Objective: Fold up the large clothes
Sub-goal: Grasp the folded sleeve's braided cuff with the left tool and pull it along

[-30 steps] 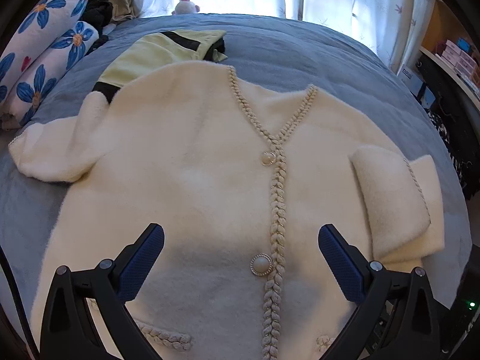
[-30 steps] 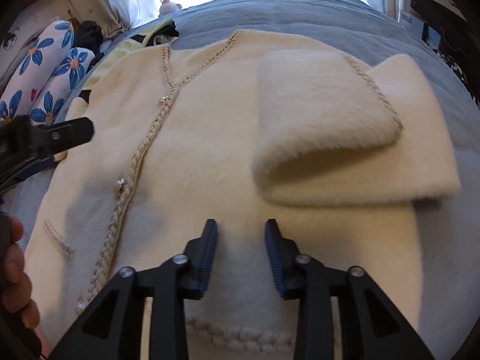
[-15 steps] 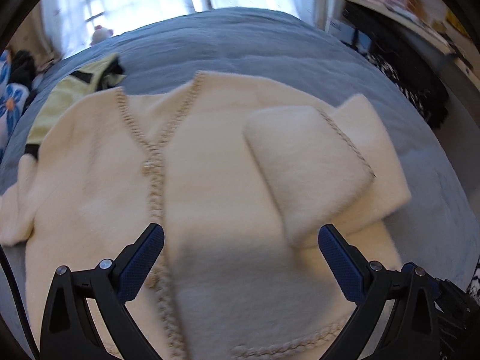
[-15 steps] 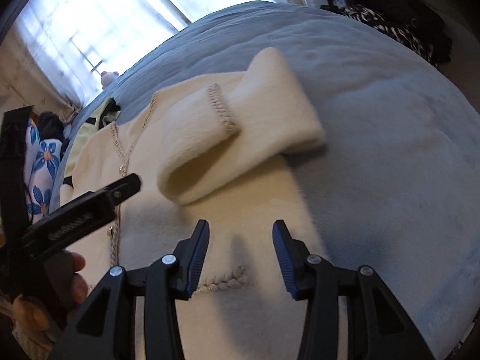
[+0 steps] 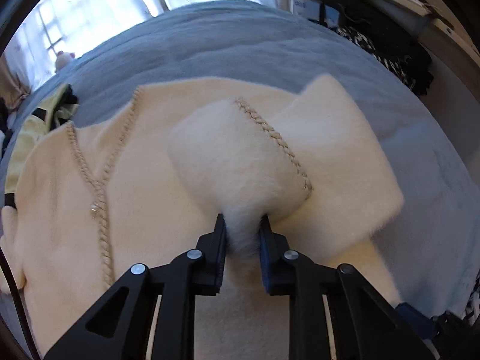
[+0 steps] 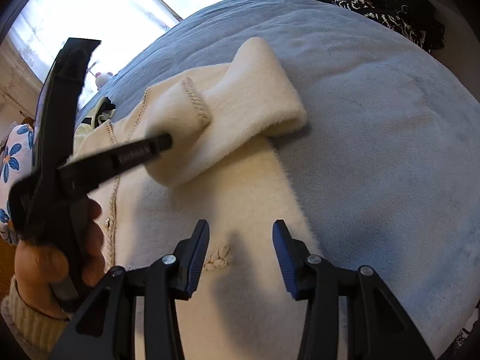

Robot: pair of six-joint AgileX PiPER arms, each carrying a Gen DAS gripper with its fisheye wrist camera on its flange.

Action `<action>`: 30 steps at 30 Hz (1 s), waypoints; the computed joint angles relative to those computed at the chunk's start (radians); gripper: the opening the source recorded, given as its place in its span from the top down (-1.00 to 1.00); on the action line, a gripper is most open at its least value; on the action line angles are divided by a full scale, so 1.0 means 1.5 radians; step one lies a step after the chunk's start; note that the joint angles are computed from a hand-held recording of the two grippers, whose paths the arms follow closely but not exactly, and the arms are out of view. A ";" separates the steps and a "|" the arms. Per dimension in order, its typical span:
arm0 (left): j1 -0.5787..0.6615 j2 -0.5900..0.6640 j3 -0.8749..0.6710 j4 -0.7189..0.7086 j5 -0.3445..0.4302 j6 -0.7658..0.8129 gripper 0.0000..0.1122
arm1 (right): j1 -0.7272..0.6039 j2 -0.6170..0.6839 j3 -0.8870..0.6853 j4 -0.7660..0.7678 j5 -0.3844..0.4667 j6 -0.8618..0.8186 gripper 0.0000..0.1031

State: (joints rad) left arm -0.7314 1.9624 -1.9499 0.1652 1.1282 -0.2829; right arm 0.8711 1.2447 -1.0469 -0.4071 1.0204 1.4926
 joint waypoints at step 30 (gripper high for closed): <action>0.585 -0.209 0.312 -0.462 -0.026 0.310 -0.13 | 0.033 0.060 -0.031 0.024 -0.010 -0.019 0.15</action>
